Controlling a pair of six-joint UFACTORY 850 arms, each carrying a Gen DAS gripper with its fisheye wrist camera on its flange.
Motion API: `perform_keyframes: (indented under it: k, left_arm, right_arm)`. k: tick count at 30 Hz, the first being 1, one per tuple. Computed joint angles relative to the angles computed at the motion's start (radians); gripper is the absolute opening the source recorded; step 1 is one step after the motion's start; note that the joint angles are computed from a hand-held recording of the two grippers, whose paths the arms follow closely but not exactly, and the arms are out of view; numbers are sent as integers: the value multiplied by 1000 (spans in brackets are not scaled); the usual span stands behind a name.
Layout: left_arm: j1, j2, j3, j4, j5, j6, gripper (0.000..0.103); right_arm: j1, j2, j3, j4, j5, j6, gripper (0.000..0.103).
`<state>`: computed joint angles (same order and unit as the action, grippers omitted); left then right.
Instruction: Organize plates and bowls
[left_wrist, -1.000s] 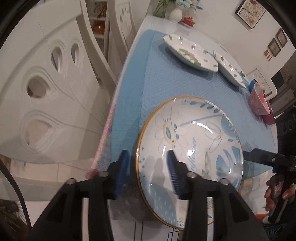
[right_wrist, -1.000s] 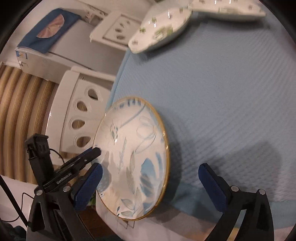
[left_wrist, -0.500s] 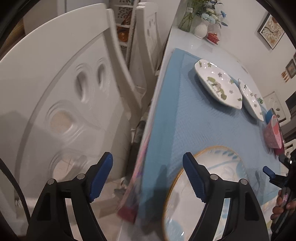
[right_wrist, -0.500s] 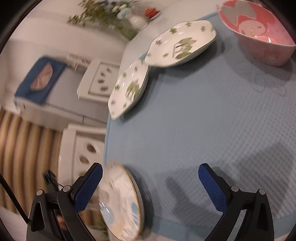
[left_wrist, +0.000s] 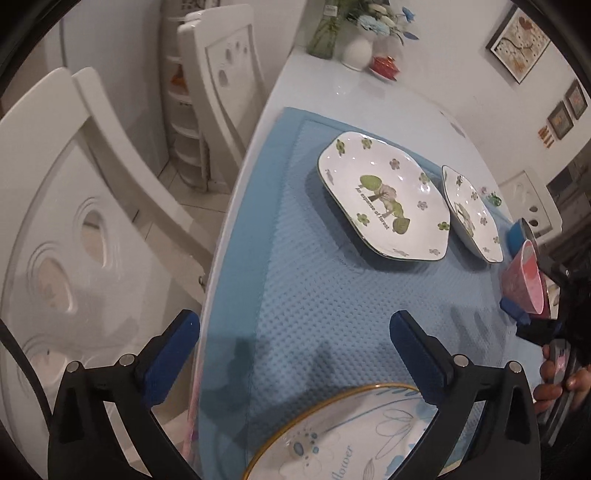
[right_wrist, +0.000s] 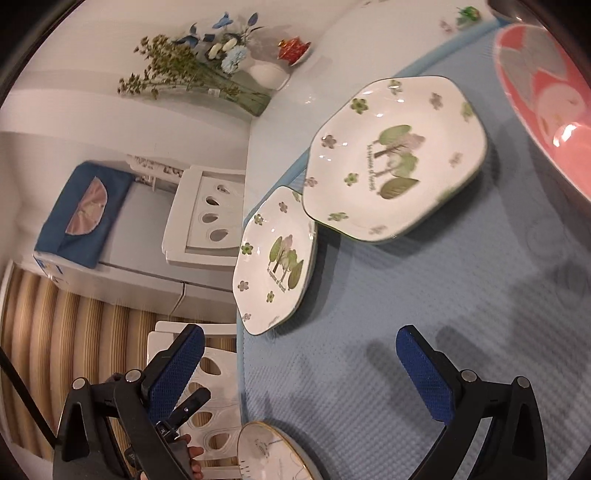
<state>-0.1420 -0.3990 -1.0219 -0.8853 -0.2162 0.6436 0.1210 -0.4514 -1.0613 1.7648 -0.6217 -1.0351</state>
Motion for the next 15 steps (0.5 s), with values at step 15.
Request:
perform_keyframes:
  k: [15]
  left_arm:
    - [-29, -126, -177, 261, -3, -261, 103]
  right_arm:
    - [9, -165, -206, -240, -61, 253, 103]
